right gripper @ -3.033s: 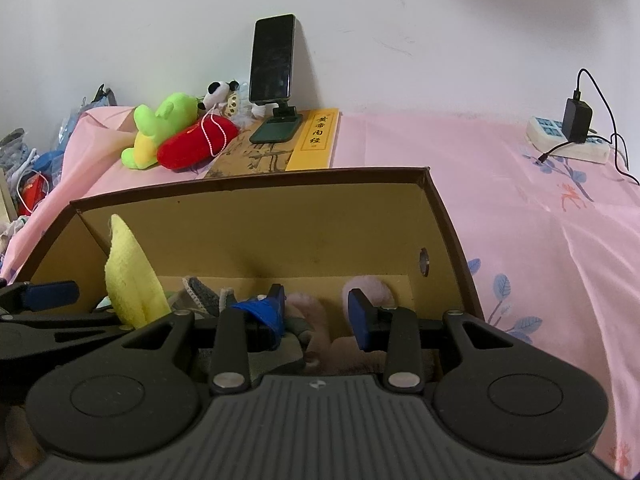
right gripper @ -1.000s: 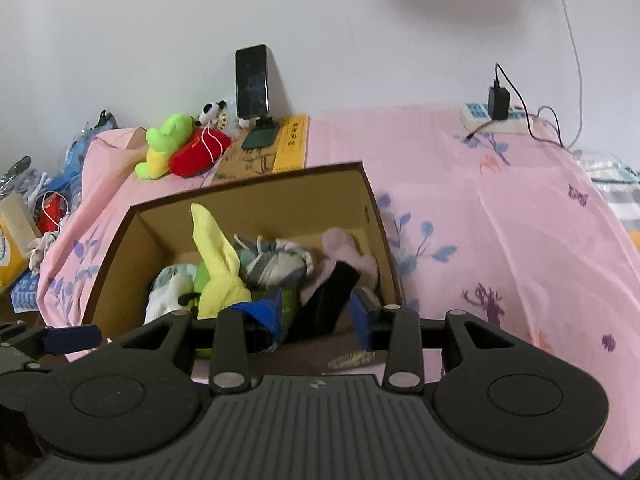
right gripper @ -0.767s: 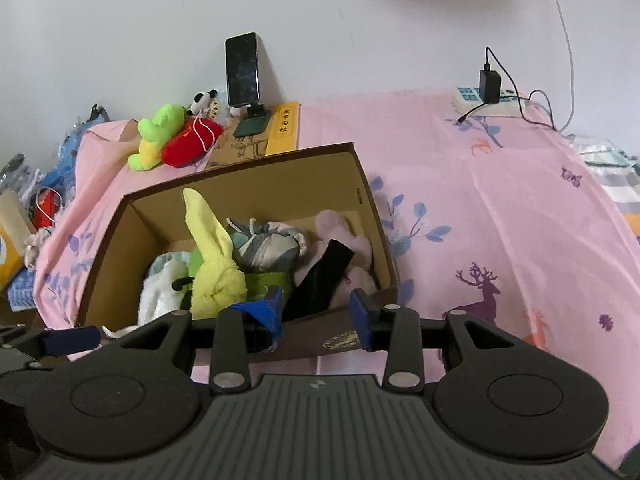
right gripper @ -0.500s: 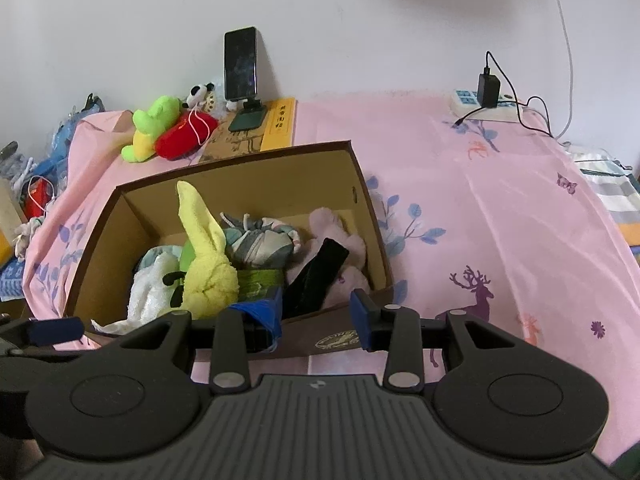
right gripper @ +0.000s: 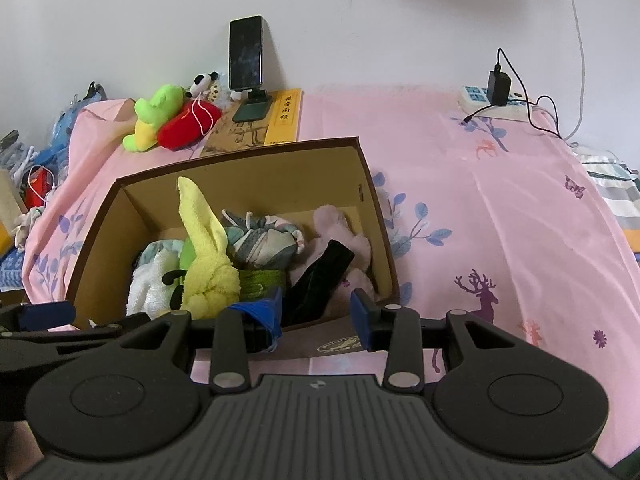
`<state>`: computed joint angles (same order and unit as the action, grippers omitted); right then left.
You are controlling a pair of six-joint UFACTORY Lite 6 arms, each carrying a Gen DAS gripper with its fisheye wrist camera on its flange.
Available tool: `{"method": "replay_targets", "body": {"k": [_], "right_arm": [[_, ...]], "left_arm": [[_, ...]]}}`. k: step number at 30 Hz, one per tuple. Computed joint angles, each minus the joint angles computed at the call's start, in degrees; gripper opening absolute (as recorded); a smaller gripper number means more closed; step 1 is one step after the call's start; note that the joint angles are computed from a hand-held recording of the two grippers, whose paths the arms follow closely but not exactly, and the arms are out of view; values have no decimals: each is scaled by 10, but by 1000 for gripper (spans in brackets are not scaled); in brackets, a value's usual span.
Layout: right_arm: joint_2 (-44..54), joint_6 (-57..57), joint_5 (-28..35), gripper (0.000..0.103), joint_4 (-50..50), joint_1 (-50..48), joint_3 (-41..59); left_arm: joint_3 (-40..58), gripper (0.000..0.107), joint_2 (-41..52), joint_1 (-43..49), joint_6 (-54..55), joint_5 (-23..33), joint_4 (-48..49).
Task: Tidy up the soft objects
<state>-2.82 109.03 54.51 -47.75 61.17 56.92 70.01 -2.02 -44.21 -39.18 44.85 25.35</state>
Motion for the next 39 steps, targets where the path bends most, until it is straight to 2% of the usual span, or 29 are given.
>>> {"method": "replay_targets", "body": {"k": [18, 26, 39], "right_arm": [[21, -35, -12, 22, -16, -34, 24], [29, -41, -28, 22, -23, -44, 29], [61, -59, -52, 22, -33, -63, 59]], "left_arm": [[23, 71, 29, 15, -8, -31, 26], [13, 71, 32, 39, 21, -64, -6], [26, 71, 38, 49, 6, -73, 17]]}}
